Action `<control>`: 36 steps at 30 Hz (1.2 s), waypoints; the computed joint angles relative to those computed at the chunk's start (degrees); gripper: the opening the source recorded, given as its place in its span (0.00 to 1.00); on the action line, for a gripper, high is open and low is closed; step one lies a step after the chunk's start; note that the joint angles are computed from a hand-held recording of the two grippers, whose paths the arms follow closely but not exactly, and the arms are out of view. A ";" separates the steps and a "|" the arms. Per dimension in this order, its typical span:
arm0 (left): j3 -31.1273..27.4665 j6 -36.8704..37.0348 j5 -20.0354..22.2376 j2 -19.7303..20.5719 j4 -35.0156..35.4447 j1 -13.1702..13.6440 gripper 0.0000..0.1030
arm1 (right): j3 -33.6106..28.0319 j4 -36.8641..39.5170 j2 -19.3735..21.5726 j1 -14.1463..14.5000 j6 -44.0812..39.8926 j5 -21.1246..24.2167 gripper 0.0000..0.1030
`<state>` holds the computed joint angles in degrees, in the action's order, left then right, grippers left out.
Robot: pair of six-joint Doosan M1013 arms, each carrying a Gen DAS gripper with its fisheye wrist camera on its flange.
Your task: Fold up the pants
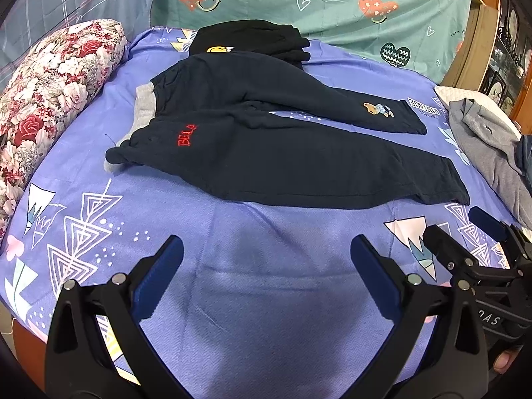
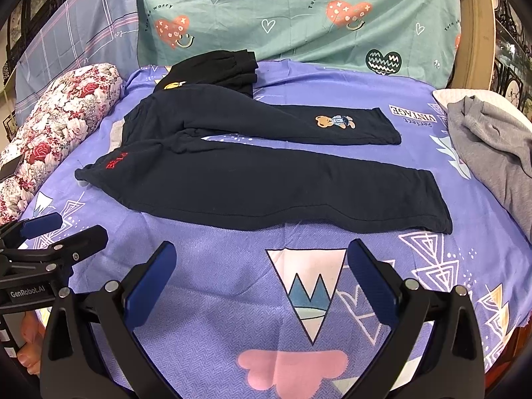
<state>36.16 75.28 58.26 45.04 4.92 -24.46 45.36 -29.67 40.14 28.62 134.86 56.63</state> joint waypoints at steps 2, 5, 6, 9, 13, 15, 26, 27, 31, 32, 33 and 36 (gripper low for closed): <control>0.11 -0.09 0.01 -0.04 0.07 0.02 0.98 | -0.04 0.04 0.01 -0.02 -0.03 0.01 0.99; -0.11 -0.15 0.34 0.11 0.04 0.07 0.98 | 0.12 0.07 -0.04 -0.05 0.14 -0.17 0.99; -0.16 -0.15 0.41 0.15 0.00 0.09 0.98 | 0.02 0.19 0.02 -0.05 0.14 -0.07 0.99; -0.04 -0.28 0.36 0.11 0.07 0.11 0.98 | -0.03 0.43 0.07 -0.09 0.16 -0.05 0.99; -0.12 -0.53 0.51 0.15 0.24 0.15 0.98 | 0.01 0.34 0.10 -0.06 0.25 -0.08 0.99; -0.26 -0.53 0.65 0.22 0.19 0.16 0.98 | 0.08 0.56 0.06 -0.10 0.05 -0.21 0.99; 0.41 -0.72 0.15 -0.19 0.26 0.13 0.98 | 0.32 0.26 -0.02 0.01 0.66 -0.47 0.99; 0.40 -0.73 0.17 -0.19 0.23 0.13 0.98 | 0.32 0.26 -0.02 0.01 0.66 -0.47 0.99; 0.82 -1.00 -0.11 -0.43 0.34 0.12 0.98 | 0.45 0.38 -0.10 0.05 0.57 -0.51 0.99; 0.88 -1.06 -0.09 -0.46 0.39 0.12 0.98 | 0.54 0.43 -0.15 0.04 0.56 -0.56 0.99; 0.91 -1.10 -0.06 -0.47 0.35 0.13 0.98 | 0.72 0.45 -0.24 0.03 0.60 -0.65 0.99; 0.82 -1.03 0.16 -0.40 0.27 0.16 0.98 | 0.71 0.35 -0.22 0.05 0.69 -0.53 0.99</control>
<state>36.98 74.25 58.42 44.63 5.19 -24.30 46.07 -29.31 39.92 28.68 135.55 56.10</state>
